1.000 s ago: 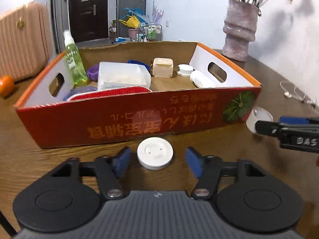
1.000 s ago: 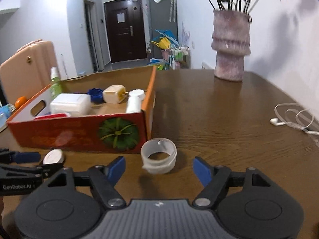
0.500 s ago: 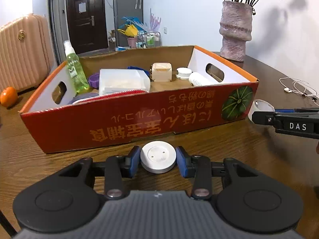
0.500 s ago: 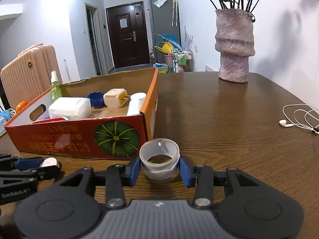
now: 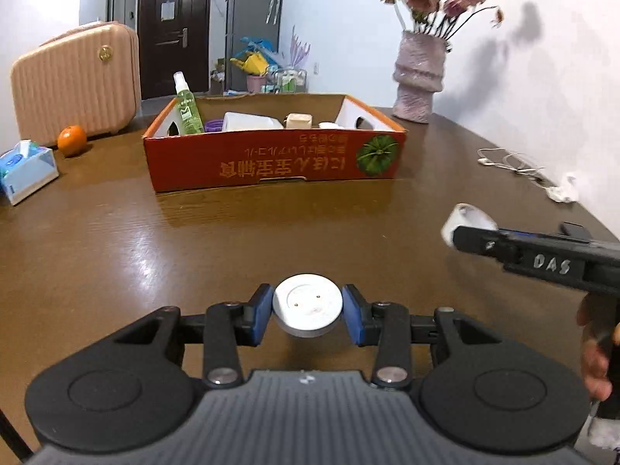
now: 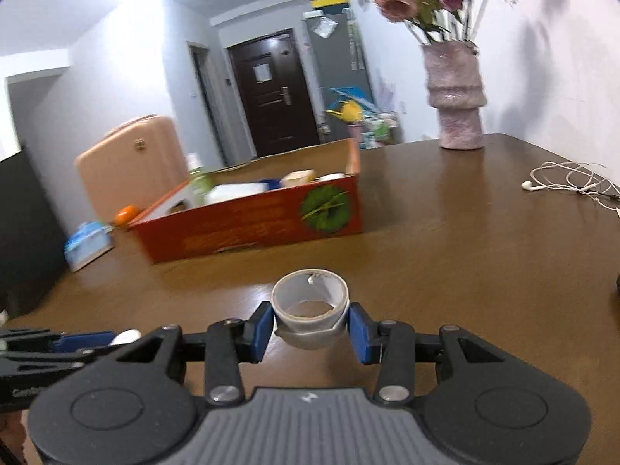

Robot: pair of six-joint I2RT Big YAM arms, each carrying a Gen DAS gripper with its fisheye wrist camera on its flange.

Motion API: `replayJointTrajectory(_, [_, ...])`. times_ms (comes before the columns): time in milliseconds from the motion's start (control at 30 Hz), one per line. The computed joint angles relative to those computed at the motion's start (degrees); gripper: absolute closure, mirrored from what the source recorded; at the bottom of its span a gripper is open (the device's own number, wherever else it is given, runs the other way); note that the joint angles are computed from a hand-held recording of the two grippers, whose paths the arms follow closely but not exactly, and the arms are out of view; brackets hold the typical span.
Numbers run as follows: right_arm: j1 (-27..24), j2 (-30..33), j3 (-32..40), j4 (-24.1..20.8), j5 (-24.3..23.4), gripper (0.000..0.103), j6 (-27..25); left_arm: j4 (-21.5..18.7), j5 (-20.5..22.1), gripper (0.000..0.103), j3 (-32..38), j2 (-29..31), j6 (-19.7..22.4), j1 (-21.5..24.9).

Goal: Organize rigid objects
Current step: 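Carry the cap and tape roll into the box and open both grippers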

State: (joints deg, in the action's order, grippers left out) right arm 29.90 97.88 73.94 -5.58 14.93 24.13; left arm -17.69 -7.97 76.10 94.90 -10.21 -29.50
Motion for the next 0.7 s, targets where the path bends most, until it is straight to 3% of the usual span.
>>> replayJointTrajectory(267, [5.34, -4.49, -4.59, 3.27, 3.51, 0.062, -2.29, 4.91, -2.83, 0.064, -6.65, -6.01, 0.12, -1.43])
replayJointTrajectory(533, [5.39, -4.4, -4.4, 2.56, 3.83, 0.062, -2.42, 4.35, -1.21, 0.064, -4.95, -4.64, -0.03, -0.63])
replayJointTrajectory(700, [2.93, -1.92, 0.34, 1.23, 1.95, 0.062, -5.57, 2.57, 7.01, 0.064, 3.84, -0.3, 0.32, 2.37])
